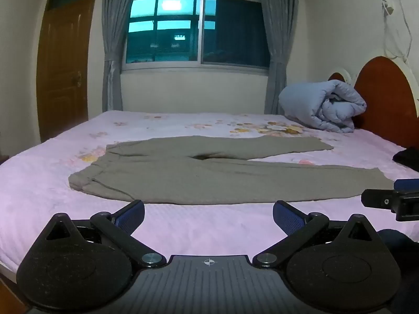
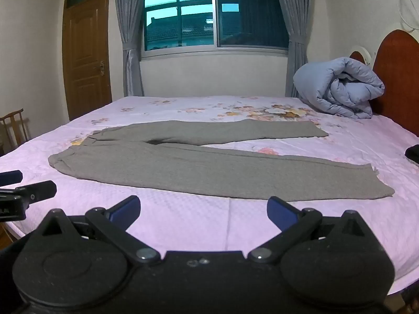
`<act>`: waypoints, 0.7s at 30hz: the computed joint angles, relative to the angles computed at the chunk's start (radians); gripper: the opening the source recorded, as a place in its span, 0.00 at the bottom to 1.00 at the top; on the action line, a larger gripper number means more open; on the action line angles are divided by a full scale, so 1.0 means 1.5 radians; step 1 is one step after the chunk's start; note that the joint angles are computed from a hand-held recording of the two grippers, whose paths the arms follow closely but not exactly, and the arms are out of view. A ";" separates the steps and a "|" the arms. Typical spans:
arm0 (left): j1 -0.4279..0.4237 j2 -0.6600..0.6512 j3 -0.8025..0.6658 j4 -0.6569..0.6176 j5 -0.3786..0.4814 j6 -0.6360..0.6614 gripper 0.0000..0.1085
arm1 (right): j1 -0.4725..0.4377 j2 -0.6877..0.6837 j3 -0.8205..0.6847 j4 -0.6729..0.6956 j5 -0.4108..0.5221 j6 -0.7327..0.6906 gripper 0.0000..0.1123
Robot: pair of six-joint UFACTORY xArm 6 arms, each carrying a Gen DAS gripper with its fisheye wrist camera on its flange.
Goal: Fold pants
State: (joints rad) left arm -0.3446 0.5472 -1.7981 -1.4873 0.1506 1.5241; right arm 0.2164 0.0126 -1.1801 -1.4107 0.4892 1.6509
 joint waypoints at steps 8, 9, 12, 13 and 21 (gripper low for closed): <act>0.002 -0.005 0.013 0.038 0.007 -0.029 0.95 | -0.001 -0.001 0.001 -0.001 0.000 0.000 0.86; 0.001 -0.008 0.016 0.036 0.005 -0.026 0.95 | -0.001 -0.001 0.001 -0.002 0.000 0.000 0.86; -0.001 -0.015 0.023 0.029 0.003 -0.019 0.95 | -0.003 -0.004 0.003 -0.003 -0.001 0.001 0.86; -0.001 -0.017 0.026 0.026 0.002 -0.016 0.95 | -0.002 -0.003 0.003 -0.002 -0.001 0.000 0.86; 0.002 0.001 0.007 0.056 0.005 -0.048 0.95 | -0.001 -0.001 0.000 0.003 0.001 -0.005 0.86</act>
State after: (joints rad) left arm -0.3417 0.5493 -1.7883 -1.4034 0.1588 1.4526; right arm 0.2153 0.0109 -1.1800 -1.4056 0.4905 1.6427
